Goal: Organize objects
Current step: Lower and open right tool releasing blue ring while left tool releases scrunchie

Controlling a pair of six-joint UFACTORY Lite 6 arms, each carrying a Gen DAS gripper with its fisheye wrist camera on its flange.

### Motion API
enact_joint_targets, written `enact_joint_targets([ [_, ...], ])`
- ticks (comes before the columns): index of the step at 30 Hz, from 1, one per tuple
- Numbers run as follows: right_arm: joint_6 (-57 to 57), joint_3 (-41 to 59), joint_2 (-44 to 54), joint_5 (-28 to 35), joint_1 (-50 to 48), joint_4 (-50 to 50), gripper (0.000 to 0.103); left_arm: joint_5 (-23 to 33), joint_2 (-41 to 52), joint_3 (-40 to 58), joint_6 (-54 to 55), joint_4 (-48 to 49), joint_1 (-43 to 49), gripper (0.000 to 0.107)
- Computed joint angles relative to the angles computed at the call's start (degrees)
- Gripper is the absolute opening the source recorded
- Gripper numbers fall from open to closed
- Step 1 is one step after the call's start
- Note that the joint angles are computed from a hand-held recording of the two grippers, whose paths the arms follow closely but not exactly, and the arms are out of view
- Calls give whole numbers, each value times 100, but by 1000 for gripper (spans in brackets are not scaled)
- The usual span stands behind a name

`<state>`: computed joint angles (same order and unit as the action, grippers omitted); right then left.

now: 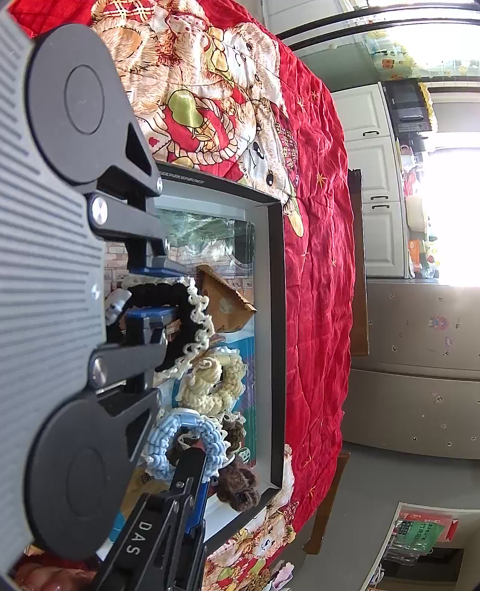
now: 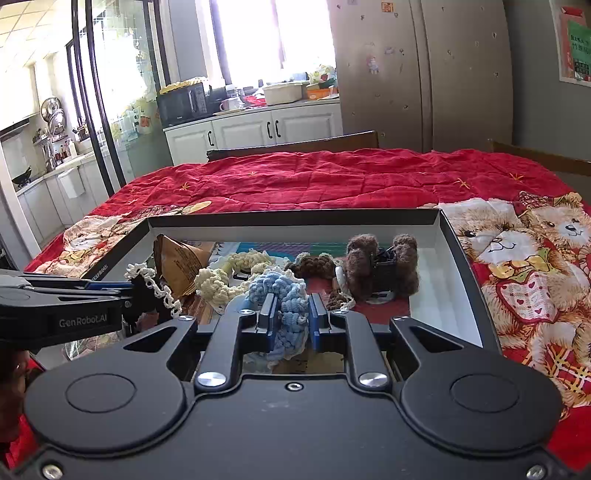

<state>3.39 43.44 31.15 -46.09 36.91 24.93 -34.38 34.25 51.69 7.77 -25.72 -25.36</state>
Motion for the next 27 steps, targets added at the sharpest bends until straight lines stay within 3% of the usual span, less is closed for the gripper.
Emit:
enact_joint_targets([
  [6, 1, 26, 41, -25, 8, 9, 18, -17, -14, -8, -28, 13, 0, 39],
  [15, -76, -1, 37, -136, 44, 123, 34, -43, -20, -25, -67, 49, 10, 40],
  [27, -191, -214, -151, -366, 173, 321, 41, -166, -148, -167, -134, 115, -28, 56],
])
